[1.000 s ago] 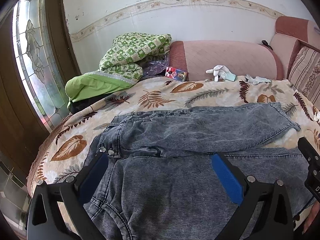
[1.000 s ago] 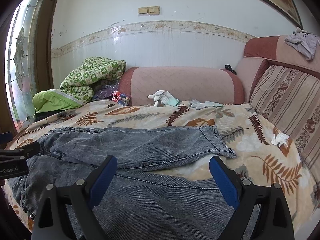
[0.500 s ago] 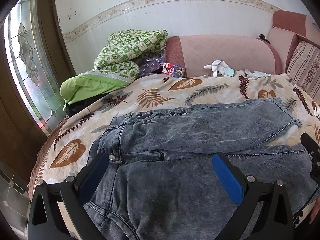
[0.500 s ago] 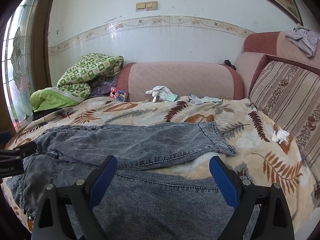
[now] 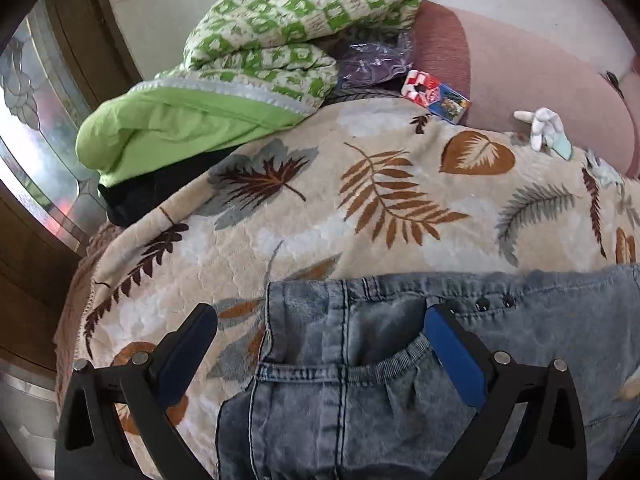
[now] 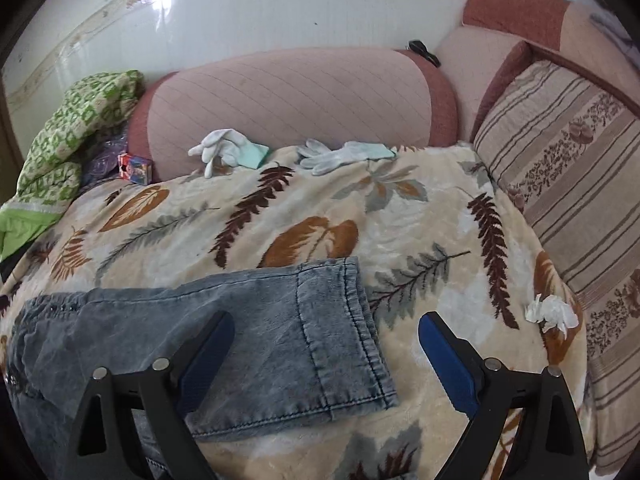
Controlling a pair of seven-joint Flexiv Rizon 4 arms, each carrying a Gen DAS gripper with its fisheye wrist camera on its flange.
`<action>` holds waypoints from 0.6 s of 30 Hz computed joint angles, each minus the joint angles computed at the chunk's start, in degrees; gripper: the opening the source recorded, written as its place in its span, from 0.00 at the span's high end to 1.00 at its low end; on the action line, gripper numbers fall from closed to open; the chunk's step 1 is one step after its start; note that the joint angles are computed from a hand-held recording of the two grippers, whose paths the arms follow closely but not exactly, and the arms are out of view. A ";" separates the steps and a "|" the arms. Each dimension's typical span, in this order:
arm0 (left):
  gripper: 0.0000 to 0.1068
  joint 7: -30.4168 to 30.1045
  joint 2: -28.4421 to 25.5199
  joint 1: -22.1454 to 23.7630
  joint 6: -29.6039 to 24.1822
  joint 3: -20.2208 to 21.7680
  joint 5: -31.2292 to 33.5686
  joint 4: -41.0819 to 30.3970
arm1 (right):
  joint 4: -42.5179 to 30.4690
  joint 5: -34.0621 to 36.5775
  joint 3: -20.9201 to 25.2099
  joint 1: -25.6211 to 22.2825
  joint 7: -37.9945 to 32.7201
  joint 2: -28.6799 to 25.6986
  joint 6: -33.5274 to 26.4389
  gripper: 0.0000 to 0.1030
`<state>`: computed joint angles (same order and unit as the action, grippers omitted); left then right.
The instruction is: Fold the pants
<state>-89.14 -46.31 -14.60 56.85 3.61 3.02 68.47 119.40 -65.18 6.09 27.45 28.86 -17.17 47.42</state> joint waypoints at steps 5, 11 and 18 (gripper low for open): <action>0.29 -0.03 -6.29 3.07 -11.61 -2.35 -5.47 -10.23 | 2.79 -0.86 -2.20 -5.19 2.46 0.02 9.50 0.08; 0.41 1.03 -7.64 4.24 -15.12 -3.33 -6.12 -9.77 | 3.43 -6.43 -4.89 -8.09 5.90 -2.03 18.41 0.08; 0.57 5.24 -9.71 3.28 -14.43 -4.47 -6.94 -11.63 | 3.33 -18.48 -8.14 -13.13 18.32 -4.20 29.15 0.13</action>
